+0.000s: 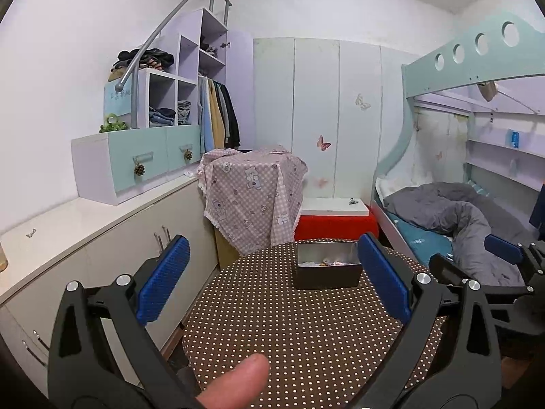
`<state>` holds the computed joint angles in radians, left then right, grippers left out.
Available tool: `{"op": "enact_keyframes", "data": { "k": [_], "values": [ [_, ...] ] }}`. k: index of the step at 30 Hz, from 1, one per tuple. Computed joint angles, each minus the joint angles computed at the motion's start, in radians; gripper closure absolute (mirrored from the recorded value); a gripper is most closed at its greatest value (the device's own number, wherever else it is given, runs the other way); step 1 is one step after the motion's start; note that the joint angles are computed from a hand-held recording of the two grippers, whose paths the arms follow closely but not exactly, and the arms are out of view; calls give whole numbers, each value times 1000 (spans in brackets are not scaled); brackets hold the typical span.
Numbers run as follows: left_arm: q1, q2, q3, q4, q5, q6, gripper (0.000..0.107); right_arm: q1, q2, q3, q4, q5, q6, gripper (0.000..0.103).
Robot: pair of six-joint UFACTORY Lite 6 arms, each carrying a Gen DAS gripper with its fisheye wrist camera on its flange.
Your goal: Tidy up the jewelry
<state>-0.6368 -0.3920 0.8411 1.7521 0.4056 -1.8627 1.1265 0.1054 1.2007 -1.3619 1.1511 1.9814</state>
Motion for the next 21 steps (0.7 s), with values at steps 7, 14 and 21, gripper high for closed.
{"op": "enact_keyframes", "data": {
  "k": [7,14,21],
  "values": [
    [1,8,8,-5,4,8,10,13,25,22,3,17,-9,8],
    [20,-30,-24,84,-26,-79,10,14,31,30,4,21,-9,8],
    [5,5,5,-1,5,-10,10,12,32,36,6,20,-15,8]
  ]
}}
